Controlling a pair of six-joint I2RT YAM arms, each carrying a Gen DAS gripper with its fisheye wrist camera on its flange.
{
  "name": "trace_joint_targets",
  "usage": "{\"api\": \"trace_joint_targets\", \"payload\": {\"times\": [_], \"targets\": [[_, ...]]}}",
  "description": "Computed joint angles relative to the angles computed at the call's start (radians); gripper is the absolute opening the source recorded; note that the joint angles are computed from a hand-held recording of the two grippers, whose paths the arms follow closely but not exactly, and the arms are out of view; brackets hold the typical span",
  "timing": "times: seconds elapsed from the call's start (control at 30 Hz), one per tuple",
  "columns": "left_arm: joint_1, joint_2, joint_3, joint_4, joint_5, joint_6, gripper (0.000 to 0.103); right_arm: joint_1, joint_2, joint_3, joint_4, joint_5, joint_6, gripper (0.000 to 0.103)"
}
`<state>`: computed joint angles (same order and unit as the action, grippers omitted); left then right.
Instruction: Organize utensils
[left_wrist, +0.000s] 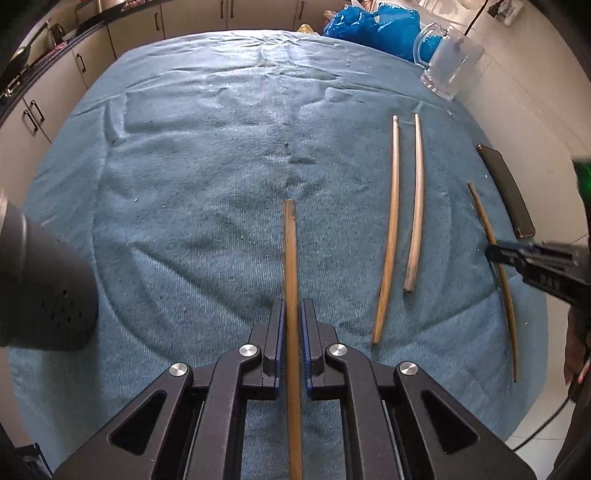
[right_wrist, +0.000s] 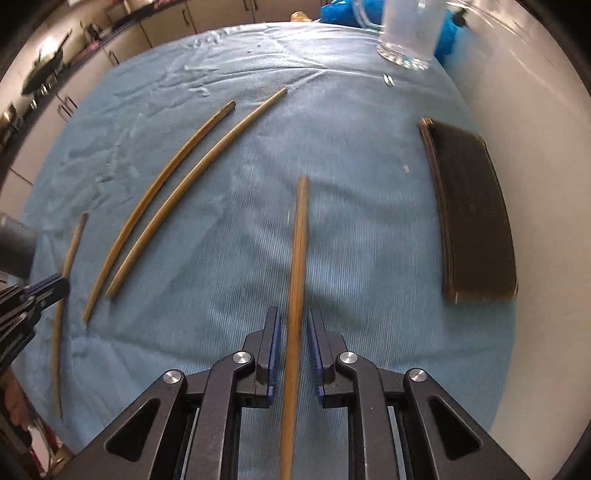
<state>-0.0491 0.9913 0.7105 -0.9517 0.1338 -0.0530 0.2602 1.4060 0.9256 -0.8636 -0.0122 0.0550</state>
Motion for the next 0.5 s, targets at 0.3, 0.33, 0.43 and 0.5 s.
{"api": "trace_joint_targets", "payload": {"times": [0.3, 0.33, 0.43, 0.5], "targets": [[0.011, 0.049, 0.022, 0.009, 0.020, 0.034, 0.008, -0.024, 0.200, 0.209, -0.107, -0.011, -0.014, 0.011], [0.010, 0.049, 0.021, 0.011, 0.021, 0.039, 0.008, -0.017, 0.178, 0.185, -0.084, 0.001, -0.010, 0.011], [0.028, 0.047, 0.018, 0.010, 0.041, 0.072, 0.008, -0.012, 0.100, 0.104, -0.024, 0.005, 0.008, 0.008], [0.049, 0.035, 0.010, 0.012, 0.054, 0.082, 0.006, -0.024, 0.029, 0.044, 0.010, -0.025, 0.032, 0.008]]}}
